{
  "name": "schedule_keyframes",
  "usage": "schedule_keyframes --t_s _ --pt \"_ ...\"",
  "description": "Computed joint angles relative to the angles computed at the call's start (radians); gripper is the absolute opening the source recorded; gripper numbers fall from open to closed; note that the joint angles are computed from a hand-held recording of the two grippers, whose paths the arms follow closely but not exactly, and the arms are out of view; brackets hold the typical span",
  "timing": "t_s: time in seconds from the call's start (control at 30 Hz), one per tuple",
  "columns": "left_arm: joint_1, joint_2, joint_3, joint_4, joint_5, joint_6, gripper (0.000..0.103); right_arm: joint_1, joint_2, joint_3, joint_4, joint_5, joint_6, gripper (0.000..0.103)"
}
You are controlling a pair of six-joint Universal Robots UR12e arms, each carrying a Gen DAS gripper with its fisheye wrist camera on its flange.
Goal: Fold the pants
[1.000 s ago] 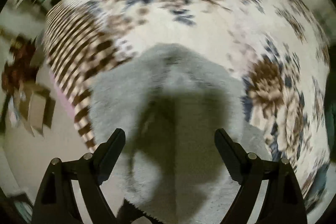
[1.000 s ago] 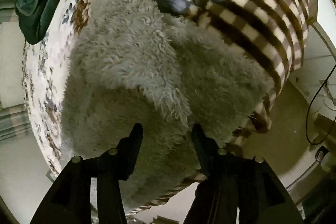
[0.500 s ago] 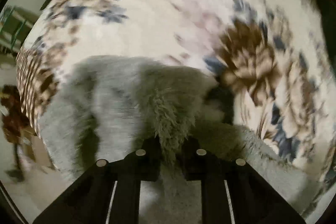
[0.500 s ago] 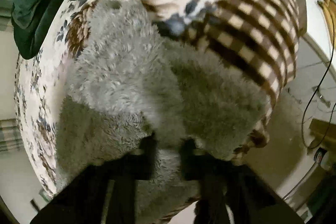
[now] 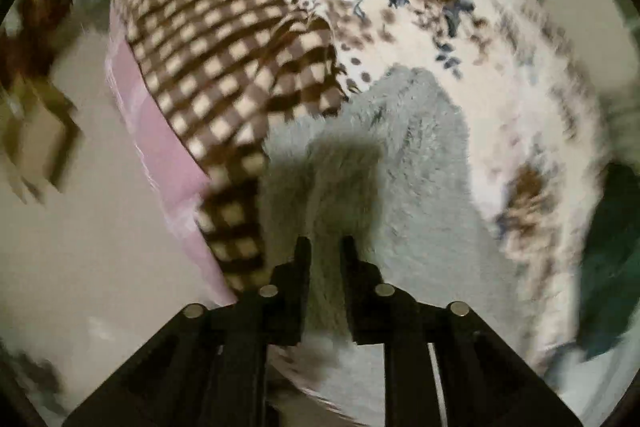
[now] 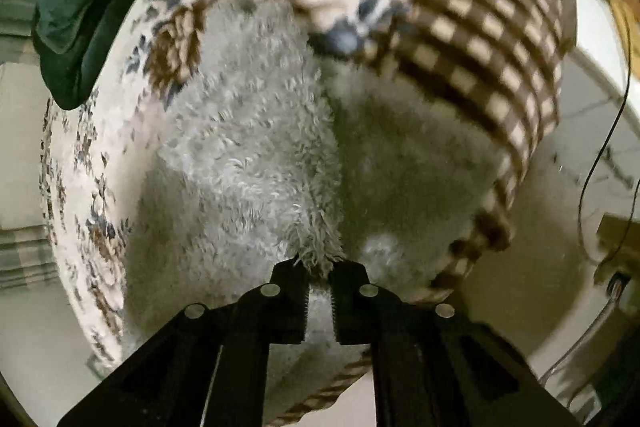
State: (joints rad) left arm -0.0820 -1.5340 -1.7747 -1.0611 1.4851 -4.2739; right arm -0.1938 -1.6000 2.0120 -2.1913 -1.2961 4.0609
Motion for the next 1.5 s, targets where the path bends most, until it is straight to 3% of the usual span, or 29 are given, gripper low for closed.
schedule_keyframes --t_s 0.1,0.2,0.3,0.4,0.47,0.5,0.53,0.57,0.6,0.63,0.73,0.83,1.0,1.2,1.3,1.37,1.5 --pt "0.010 0.043 -0.081 0.149 -0.052 -0.122 0.038 0.001 0.001 0.015 -0.017 0.052 0.010 0.040" --pt "0.009 0.032 -0.090 0.208 -0.050 -0.160 0.044 0.012 0.001 0.029 -0.033 0.092 0.013 0.042" --pt "0.001 -0.007 -0.049 0.189 -0.025 -0.096 0.044 0.028 0.001 0.049 -0.054 0.139 0.055 0.042" --pt "-0.014 -0.064 0.017 0.098 0.022 0.011 0.044 0.045 0.011 0.084 -0.117 0.234 0.116 0.042" --pt "-0.025 -0.088 0.049 0.042 0.066 0.059 0.040 0.061 0.022 0.098 -0.175 0.259 0.153 0.042" --pt "-0.027 -0.092 0.050 0.049 0.074 0.080 0.020 0.072 0.028 0.105 -0.213 0.258 0.181 0.042" --pt "-0.029 -0.096 0.055 0.036 0.088 0.097 0.011 0.084 0.033 0.112 -0.257 0.251 0.215 0.042" --pt "-0.030 -0.095 0.058 0.025 0.103 0.105 0.010 0.100 0.039 0.113 -0.282 0.228 0.240 0.042" --pt "-0.030 -0.090 0.051 0.035 0.116 0.101 0.007 0.111 0.041 0.111 -0.296 0.209 0.250 0.029" --pt "-0.027 -0.083 0.045 0.031 0.124 0.089 0.006 0.123 0.043 0.107 -0.301 0.189 0.250 0.008" --pt "-0.013 -0.052 0.018 0.023 0.131 0.060 0.006 0.155 0.031 0.083 -0.271 0.143 0.231 0.006" --pt "0.005 -0.025 -0.004 0.004 0.125 0.053 0.005 0.162 0.009 0.060 -0.231 0.144 0.216 0.006" --pt "0.019 0.002 -0.025 -0.031 0.127 0.065 0.005 0.173 -0.025 0.017 -0.064 0.101 0.089 0.005" --pt "0.044 0.021 -0.060 -0.034 0.094 0.046 0.006 0.167 -0.002 0.035 0.005 0.169 0.060 0.007" --pt "0.036 0.011 -0.036 -0.050 0.085 0.080 0.010 0.146 0.005 0.036 0.061 0.193 0.011 0.020" --pt "0.015 0.002 -0.002 -0.084 0.123 0.110 0.010 0.138 -0.015 0.032 0.073 0.155 -0.027 0.027" --pt "-0.040 -0.015 0.067 -0.157 0.237 0.126 0.049 0.112 -0.071 0.017 0.076 0.008 -0.076 0.045"
